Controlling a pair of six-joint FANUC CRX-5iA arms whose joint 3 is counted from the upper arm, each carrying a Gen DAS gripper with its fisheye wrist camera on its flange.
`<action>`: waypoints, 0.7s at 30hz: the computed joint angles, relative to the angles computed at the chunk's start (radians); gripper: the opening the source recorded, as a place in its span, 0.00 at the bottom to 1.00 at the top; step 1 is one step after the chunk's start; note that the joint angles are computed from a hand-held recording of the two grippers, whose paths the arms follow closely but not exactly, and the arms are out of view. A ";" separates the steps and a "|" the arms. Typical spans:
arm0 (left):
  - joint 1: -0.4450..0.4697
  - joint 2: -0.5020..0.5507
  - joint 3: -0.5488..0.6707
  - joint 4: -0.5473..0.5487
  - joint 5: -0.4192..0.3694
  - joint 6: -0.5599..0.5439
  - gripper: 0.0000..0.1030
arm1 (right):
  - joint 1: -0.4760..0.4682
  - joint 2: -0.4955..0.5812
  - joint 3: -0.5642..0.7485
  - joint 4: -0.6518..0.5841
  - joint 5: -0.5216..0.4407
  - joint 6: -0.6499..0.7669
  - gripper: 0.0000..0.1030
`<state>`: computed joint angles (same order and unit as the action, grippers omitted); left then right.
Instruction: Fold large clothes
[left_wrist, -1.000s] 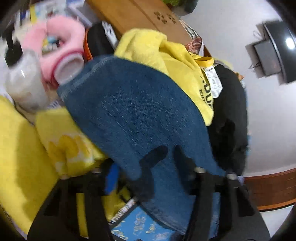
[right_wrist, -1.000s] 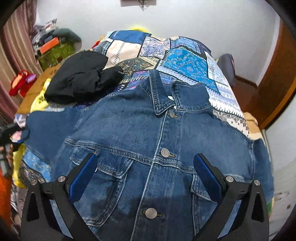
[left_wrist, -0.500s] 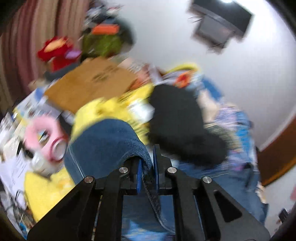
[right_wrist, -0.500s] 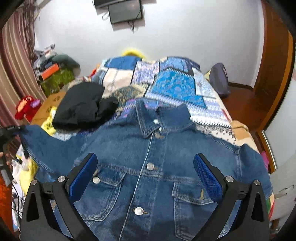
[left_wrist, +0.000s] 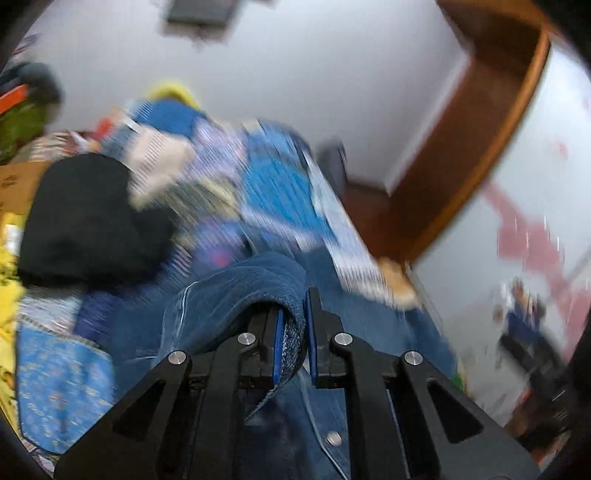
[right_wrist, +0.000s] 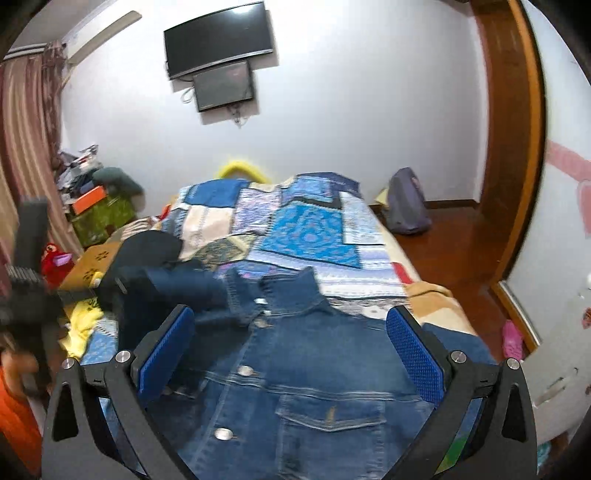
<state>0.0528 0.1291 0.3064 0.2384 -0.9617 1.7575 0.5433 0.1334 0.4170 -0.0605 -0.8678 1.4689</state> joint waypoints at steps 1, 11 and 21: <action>-0.018 0.044 0.022 0.022 -0.049 -0.037 0.10 | 0.000 -0.003 -0.015 0.023 0.009 -0.020 1.00; -0.119 0.110 0.085 -0.044 -0.221 -0.124 0.13 | 0.017 0.047 -0.027 0.155 -0.057 -0.059 1.00; -0.058 -0.159 -0.080 -0.274 -0.083 -0.008 0.82 | 0.054 0.058 0.036 0.062 -0.125 0.056 1.00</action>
<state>-0.0051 -0.0298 0.2267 -0.0357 -1.0446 1.7496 0.5970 0.1910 0.4534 0.0020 -0.9926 1.5254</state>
